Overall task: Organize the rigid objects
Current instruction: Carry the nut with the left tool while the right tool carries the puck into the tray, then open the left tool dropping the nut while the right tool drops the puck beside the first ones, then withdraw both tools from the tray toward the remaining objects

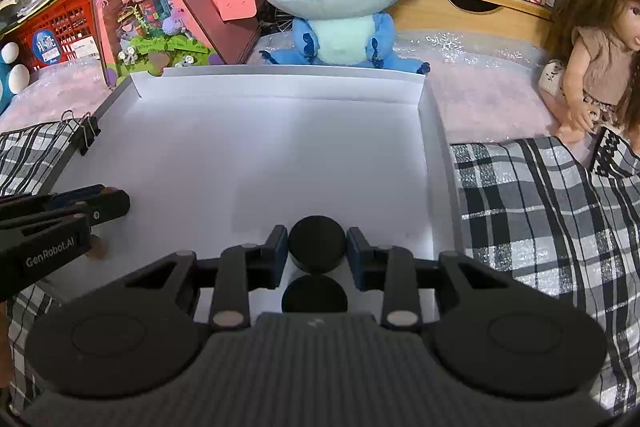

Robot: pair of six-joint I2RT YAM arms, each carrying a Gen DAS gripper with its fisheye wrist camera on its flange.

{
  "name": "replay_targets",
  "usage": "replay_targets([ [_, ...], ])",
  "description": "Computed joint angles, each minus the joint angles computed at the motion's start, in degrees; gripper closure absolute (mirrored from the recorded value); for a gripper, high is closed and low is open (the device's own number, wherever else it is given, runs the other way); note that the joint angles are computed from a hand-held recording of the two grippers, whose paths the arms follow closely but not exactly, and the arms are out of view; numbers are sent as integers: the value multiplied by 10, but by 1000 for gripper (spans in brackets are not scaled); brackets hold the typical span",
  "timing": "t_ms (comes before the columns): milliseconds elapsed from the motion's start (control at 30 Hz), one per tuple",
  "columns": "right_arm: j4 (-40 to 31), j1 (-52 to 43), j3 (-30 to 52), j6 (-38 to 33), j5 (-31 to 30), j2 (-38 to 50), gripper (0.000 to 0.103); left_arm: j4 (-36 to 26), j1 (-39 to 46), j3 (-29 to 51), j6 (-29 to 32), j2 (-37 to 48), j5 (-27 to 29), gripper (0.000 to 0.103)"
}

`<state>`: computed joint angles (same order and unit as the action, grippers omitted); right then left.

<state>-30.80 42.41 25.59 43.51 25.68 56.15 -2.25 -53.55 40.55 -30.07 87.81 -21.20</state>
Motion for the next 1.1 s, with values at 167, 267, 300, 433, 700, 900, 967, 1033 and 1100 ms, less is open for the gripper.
replay_targets([
  [167,-2,8,-5,1,7,-13,46,3,-4,-7,-2,-10,-2,67],
  [267,-18,24,-1,12,26,-26,40,-2,-8,-13,-7,-26,-10,61],
  [300,-26,31,1,17,34,-30,38,-4,-10,-16,-7,-33,-13,59],
  [433,-60,71,12,42,75,-46,33,-21,-19,-30,-15,-69,-24,50],
  [700,-171,232,38,155,184,-62,20,-49,-62,-79,-22,-174,-68,36],
  [900,-299,392,69,331,263,-29,18,-77,-114,-116,-41,-251,-119,29],
  [967,-344,442,79,399,279,-5,17,-87,-130,-126,-52,-272,-129,28],
  [1033,-391,497,92,478,289,31,17,-100,-150,-134,-66,-291,-141,28],
  [1100,-424,535,102,533,294,60,16,-115,-177,-141,-82,-305,-160,27],
])
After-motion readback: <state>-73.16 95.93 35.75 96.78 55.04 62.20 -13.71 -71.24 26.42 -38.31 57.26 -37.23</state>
